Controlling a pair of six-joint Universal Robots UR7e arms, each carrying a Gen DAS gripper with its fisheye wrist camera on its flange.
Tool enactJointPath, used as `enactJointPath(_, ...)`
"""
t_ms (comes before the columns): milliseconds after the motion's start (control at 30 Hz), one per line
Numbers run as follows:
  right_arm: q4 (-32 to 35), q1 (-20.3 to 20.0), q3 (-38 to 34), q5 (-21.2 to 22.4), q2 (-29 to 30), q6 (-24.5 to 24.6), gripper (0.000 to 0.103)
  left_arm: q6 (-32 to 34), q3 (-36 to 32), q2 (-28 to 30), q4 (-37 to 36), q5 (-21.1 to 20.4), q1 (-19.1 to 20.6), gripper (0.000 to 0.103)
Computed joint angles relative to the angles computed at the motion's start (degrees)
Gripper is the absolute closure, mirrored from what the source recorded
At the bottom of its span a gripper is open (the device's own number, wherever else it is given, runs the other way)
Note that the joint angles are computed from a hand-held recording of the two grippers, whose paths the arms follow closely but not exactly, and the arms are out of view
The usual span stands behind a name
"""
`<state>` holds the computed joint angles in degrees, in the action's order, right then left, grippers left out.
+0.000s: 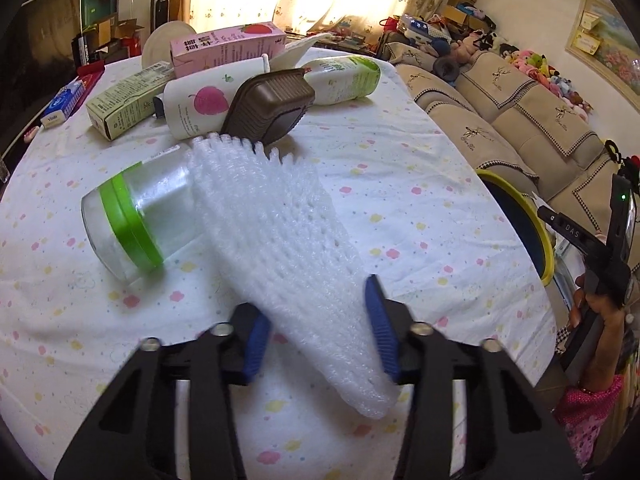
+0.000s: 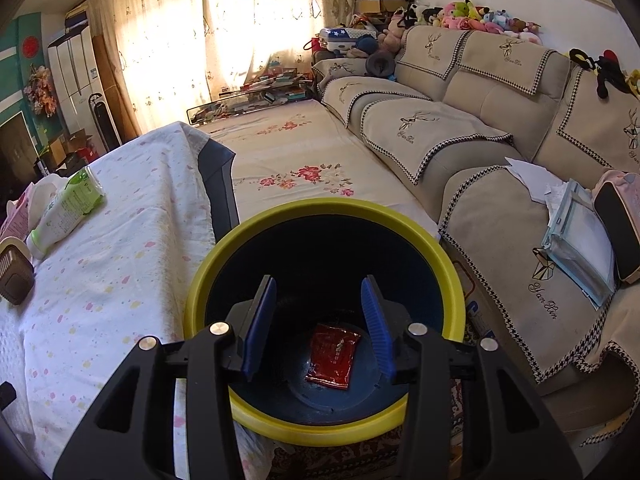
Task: Collect trash
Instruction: 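Grasp the white foam net sleeve with the left tool and drop it into the bin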
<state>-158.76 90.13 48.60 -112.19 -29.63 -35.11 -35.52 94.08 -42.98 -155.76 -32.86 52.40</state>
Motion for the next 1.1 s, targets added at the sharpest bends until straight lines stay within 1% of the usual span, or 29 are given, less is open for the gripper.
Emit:
enactJointPath(33,-0.08,-0.08,0.1,0.13,-0.1,0.15,0.06,0.56,-0.08,0.1,-0.51,0.0,-0.02,0.07)
enactJointPath(67,-0.14,-0.21,0.24,0.34,-0.31,0.39,0.06,1.18,-0.17,0.1,-0.91,-0.18,-0.09,0.075)
enactJointPath(100,-0.15,-0.34,0.42,0.56,-0.54,0.56,0.06,1.74,-0.55,0.29,-0.95,-0.22,-0.18,0.078)
enactJointPath(300,-1.58,-1.03,1.86,1.5,-2.06,1.35,0.06,6.08,-4.15,2.19,-0.87,-0.25,-1.26,0.086)
enactJointPath(433,-2.21,-1.56,2.65,2.25,-3.17,1.96,0.06,11.31,-9.65,5.35,-0.64,-1.18,-1.49,0.087)
enactJointPath(600,-3.09,-2.26,3.69,2.76,-4.62,2.58,0.06,20.04,-19.47,11.32,-1.56,-3.09,-1.43,0.087)
enactJointPath(733,-3.28,-2.97,3.88,2.67,-5.49,3.1,0.06,25.52,-29.2,16.6,0.6,-6.08,-1.13,0.087)
enactJointPath(833,-3.33,-3.57,3.69,2.54,-5.88,3.66,0.06,28.92,-38.03,21.46,4.16,-7.99,-0.93,0.087)
enactJointPath(900,-3.31,-3.88,3.43,2.23,-6.02,3.99,0.06,30.37,-44.66,25.04,7.3,-9.76,-0.55,0.087)
enactJointPath(1000,-3.54,-4.27,3.7,1.99,-6.57,4.39,0.06,31.53,-55.09,30.89,12.75,-11.15,-0.14,0.087)
enactJointPath(1100,-3.97,-4.51,4.08,1.75,-7.13,4.55,0.06,32.34,-68.65,38.29,20.94,-12.37,0.38,0.087)
